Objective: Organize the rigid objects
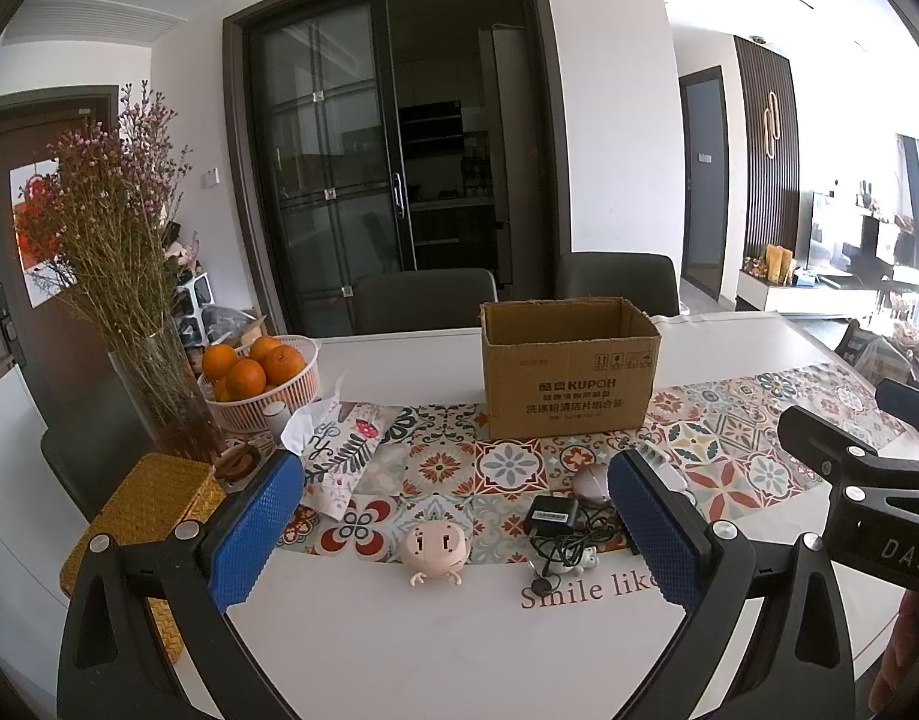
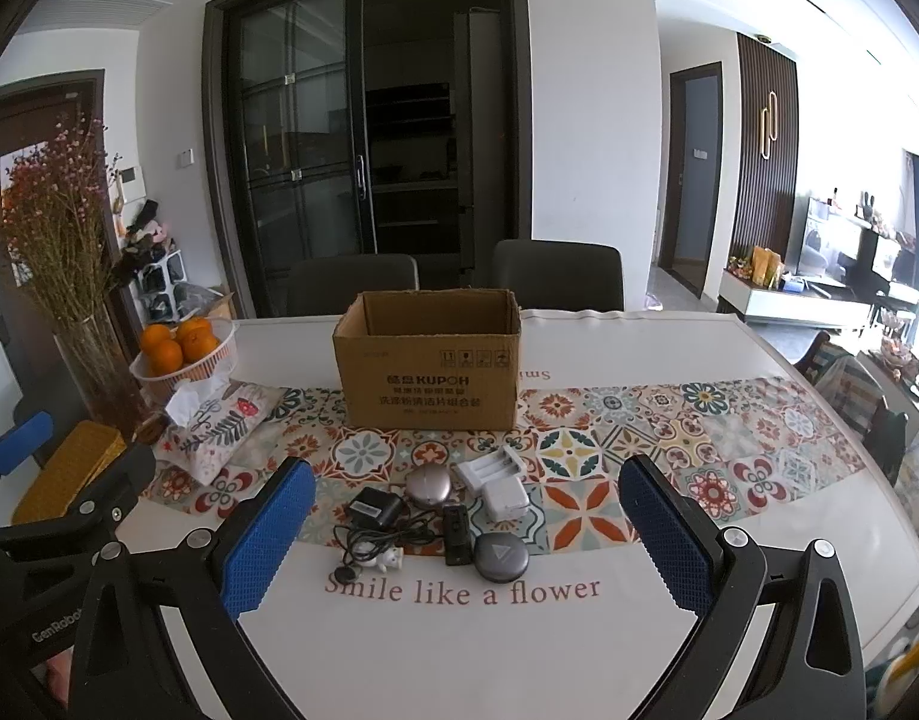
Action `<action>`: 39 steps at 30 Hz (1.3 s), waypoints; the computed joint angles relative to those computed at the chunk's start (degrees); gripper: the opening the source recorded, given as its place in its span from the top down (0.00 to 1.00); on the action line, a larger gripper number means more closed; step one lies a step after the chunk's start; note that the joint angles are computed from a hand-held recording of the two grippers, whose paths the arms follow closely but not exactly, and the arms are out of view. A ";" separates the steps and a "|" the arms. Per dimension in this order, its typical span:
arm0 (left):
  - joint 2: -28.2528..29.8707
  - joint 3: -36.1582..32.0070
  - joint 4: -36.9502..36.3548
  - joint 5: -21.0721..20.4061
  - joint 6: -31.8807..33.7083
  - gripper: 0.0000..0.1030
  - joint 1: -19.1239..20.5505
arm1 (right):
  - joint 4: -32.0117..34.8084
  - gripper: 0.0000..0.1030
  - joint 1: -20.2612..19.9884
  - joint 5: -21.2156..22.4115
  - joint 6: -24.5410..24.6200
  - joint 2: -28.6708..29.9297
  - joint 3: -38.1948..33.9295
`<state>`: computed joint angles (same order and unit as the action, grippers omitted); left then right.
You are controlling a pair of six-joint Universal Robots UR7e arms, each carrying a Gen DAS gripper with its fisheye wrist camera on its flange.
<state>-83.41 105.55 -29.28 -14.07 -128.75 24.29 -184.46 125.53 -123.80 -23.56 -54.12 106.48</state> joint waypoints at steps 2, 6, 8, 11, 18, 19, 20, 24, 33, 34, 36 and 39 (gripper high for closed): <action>0.04 -0.02 0.22 0.02 -0.22 0.00 -0.03 | 0.09 0.01 -0.07 0.04 0.02 -0.09 0.01; 0.49 -0.32 1.47 0.09 -1.49 0.00 -0.10 | 0.17 0.01 -0.05 0.02 0.04 -0.16 -0.03; 0.38 -0.29 1.16 0.05 -1.10 0.00 -0.12 | -0.02 0.01 -0.04 0.07 0.01 0.14 -0.11; 0.50 -0.35 1.43 0.11 -1.31 0.00 -0.11 | 0.00 0.01 -0.08 0.14 -0.01 0.10 -0.11; 0.43 -0.25 0.70 0.02 -0.61 0.00 -0.12 | 0.13 0.01 -0.10 0.12 0.08 0.06 -0.16; 0.37 -0.21 0.57 -0.02 -0.47 0.00 -0.15 | 0.06 0.01 -0.09 0.13 0.04 0.08 -0.15; 0.39 -0.21 0.56 -0.01 -0.40 0.00 -0.13 | 0.00 0.01 -0.13 0.20 -0.03 0.08 -0.11; 0.42 -0.21 0.64 -0.10 -0.52 0.00 -0.15 | -0.16 0.01 -0.24 0.34 -0.10 0.12 -0.08; 0.26 -0.10 0.22 -0.07 -0.03 0.00 -0.08 | -0.05 0.01 -0.20 0.32 -0.06 0.23 -0.22; 0.25 -0.06 0.11 -0.08 0.08 0.00 -0.09 | -0.11 0.01 -0.21 0.28 -0.04 0.23 -0.21; 0.14 0.03 -0.16 -0.08 0.40 0.00 -0.08 | -0.12 0.01 -0.23 0.26 -0.05 0.25 -0.22; 0.11 -0.01 -0.30 0.04 0.65 0.00 0.06 | -0.14 0.01 -0.26 0.42 -0.18 0.22 -0.16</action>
<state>-83.30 105.54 -29.58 -14.03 -128.10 24.35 -184.60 125.27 -123.38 -23.74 -53.90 106.32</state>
